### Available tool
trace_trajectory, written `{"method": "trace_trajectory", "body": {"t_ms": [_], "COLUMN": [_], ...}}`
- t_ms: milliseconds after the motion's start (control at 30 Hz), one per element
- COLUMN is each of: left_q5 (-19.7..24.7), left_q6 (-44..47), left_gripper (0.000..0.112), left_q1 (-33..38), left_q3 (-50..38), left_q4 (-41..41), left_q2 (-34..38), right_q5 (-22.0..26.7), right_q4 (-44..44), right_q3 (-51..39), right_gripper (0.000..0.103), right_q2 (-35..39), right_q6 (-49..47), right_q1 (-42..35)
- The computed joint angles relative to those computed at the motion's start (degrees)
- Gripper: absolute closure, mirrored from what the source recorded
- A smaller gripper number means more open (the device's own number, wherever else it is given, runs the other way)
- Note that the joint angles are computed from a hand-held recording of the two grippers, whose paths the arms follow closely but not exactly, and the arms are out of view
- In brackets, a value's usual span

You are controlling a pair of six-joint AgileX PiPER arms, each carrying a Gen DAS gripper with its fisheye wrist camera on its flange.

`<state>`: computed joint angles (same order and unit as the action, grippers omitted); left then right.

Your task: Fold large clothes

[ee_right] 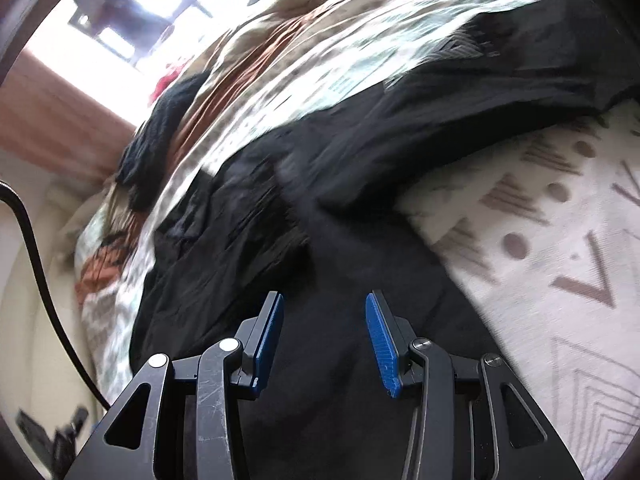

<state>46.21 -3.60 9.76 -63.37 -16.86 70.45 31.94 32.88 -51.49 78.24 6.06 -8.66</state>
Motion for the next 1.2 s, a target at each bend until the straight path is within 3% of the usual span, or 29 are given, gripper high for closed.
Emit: {"method": "trace_trajectory", "body": {"t_ms": [167, 300, 667, 1100, 1133, 1167, 1200], "left_q5": [1.10, 2.53, 2.61, -0.69, -0.62, -0.51, -0.34], "left_q6": [5.42, 7.52, 8.25, 2.42, 2.27, 2.26, 2.33], "left_gripper": [0.025, 0.025, 0.025, 0.025, 0.025, 0.025, 0.025], "left_q1": [3.65, 4.52, 5.02, 0.22, 0.36, 0.54, 0.87], "left_q3": [0.89, 0.91, 1.88, 3.66, 3.61, 3.55, 3.47], "left_q4": [-5.64, -6.67, -6.44, 0.96, 0.90, 0.69, 0.35], "left_q2": [1.93, 2.44, 3.54, 3.18, 3.09, 2.98, 2.77], "right_q5": [-3.96, -5.34, -4.17, -4.91, -5.42, -6.04, -6.07], "right_q4": [-2.95, 0.53, 17.31, 37.54, 39.70, 43.05, 44.10], "right_q3": [2.64, 3.99, 3.81, 4.04, 4.57, 5.43, 5.71], "right_gripper": [0.059, 0.059, 0.059, 0.059, 0.067, 0.095, 0.099], "right_q2": [-3.42, -4.10, 0.44, 7.28, 7.07, 6.44, 5.97], "right_q6": [4.46, 2.70, -16.68, -35.41, -37.74, -41.68, -43.78], "right_q1": [-4.15, -8.38, -21.43, -26.56, -26.78, -26.91, -26.78]}}
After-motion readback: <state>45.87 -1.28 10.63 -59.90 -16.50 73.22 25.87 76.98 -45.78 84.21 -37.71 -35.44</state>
